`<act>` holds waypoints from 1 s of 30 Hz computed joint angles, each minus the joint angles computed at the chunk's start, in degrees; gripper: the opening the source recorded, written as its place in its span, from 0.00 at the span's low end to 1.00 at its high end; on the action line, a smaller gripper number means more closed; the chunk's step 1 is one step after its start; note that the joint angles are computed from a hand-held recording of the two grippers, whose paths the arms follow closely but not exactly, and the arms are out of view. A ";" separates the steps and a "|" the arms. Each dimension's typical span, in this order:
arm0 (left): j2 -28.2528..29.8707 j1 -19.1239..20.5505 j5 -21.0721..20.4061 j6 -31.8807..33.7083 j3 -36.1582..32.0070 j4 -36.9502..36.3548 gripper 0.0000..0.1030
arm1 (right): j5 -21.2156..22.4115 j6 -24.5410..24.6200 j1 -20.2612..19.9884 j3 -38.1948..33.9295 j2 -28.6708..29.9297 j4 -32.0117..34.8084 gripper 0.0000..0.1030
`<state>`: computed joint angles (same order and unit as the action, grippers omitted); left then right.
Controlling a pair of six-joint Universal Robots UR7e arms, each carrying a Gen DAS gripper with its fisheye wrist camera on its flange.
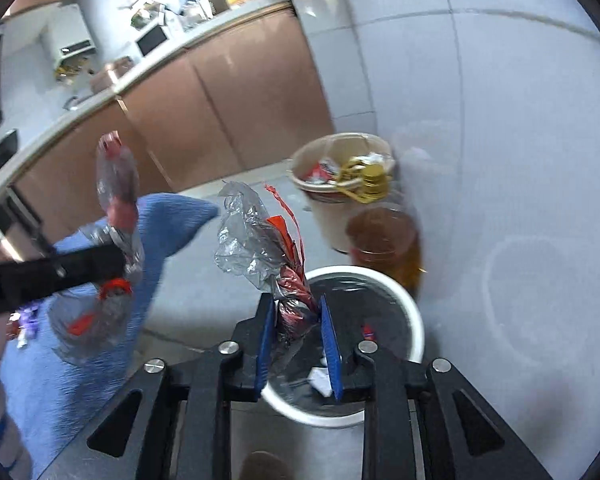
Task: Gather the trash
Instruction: 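Carry both clear wrappers over the white bin, then open the right tool over the bin while the left tool releases its wrapper, then move both open tools back toward the purple wrappers on the towel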
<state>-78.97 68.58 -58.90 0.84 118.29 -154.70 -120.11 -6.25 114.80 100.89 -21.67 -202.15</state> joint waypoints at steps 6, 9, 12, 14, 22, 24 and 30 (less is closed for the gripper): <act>-0.49 -0.35 0.93 1.35 0.44 -3.12 0.44 | -2.81 0.66 -0.63 -0.36 0.53 0.09 0.43; -1.92 -1.09 2.30 1.87 1.59 -4.49 0.46 | -3.05 1.21 -0.30 -0.03 0.48 -0.03 0.45; -3.23 -1.88 3.65 1.42 2.72 -5.40 0.46 | -3.55 1.33 0.64 -0.01 0.49 -0.06 0.46; -4.88 -2.54 5.28 1.50 4.06 -6.10 0.46 | -3.74 1.00 1.21 -0.20 0.62 -0.28 0.47; -16.01 -6.89 15.71 3.18 12.14 -12.78 0.46 | -4.15 0.29 6.85 0.72 -0.74 -2.57 0.53; -20.17 -9.18 21.45 4.09 14.81 -14.46 0.46 | -4.18 -0.46 9.00 0.79 -1.06 -3.60 0.56; -32.31 -16.29 37.63 6.89 20.42 -15.23 0.46 | -2.29 -3.48 15.51 -0.60 -0.51 -5.13 0.66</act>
<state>-111.28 52.29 -21.27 7.73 138.71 -169.93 -122.39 -9.74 130.30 100.29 -22.18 -207.28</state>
